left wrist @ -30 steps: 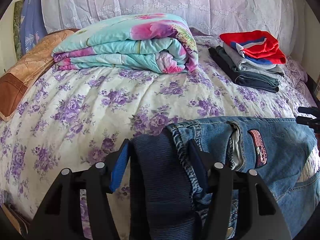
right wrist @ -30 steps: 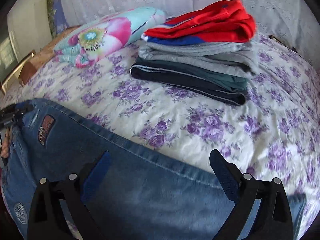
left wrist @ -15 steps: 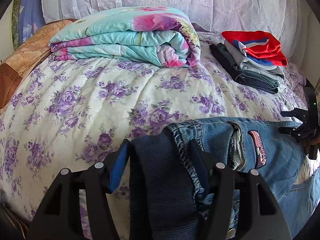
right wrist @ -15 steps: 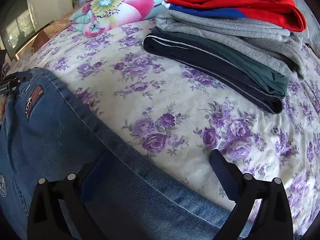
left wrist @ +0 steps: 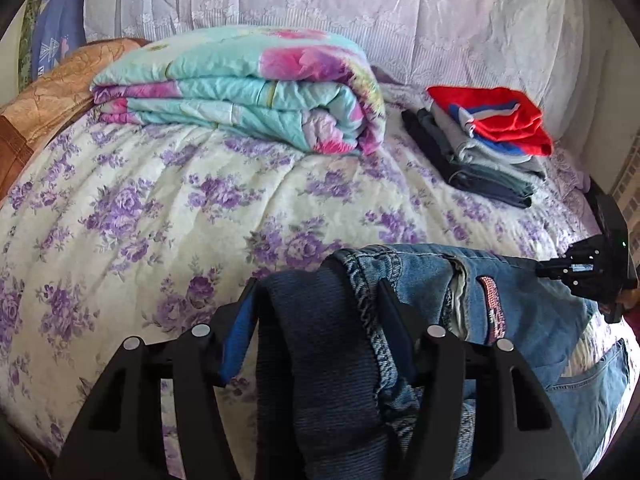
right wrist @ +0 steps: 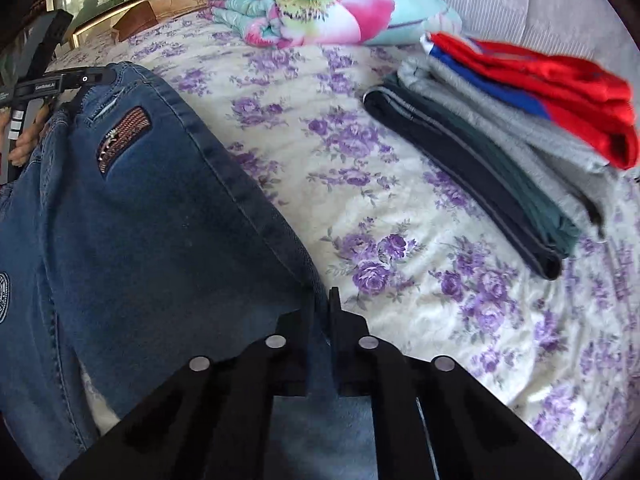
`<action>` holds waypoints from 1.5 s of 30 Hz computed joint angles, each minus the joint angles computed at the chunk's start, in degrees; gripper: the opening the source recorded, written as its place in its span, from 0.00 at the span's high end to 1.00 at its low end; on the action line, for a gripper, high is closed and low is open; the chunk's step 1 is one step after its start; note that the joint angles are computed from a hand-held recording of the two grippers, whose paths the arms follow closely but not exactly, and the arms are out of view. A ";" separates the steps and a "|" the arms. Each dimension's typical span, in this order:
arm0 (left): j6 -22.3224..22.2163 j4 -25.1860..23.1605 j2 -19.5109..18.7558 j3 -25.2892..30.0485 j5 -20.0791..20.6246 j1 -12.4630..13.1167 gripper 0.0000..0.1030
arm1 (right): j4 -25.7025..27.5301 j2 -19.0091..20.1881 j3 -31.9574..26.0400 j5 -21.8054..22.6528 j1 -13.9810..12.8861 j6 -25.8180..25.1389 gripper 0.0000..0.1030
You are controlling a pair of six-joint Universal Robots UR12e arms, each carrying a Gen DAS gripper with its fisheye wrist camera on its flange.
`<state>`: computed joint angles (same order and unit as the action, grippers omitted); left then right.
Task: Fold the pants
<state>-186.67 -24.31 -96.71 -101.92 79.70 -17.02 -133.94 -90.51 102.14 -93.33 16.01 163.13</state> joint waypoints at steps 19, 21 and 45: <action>0.64 9.70 13.27 -11.70 -0.32 -0.19 0.48 | -13.34 -15.15 13.07 -14.65 16.87 9.78 0.97; -2.19 7.80 15.41 -13.69 -3.56 1.24 0.45 | -12.36 -15.71 14.28 -15.91 18.96 11.18 0.97; -23.57 0.83 20.34 -17.86 -13.36 3.53 0.32 | -18.29 -16.32 20.21 -19.63 23.56 18.32 0.96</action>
<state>-210.24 -23.49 -76.37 -119.78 66.35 -13.49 -152.23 -106.83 122.35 -112.96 39.58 181.44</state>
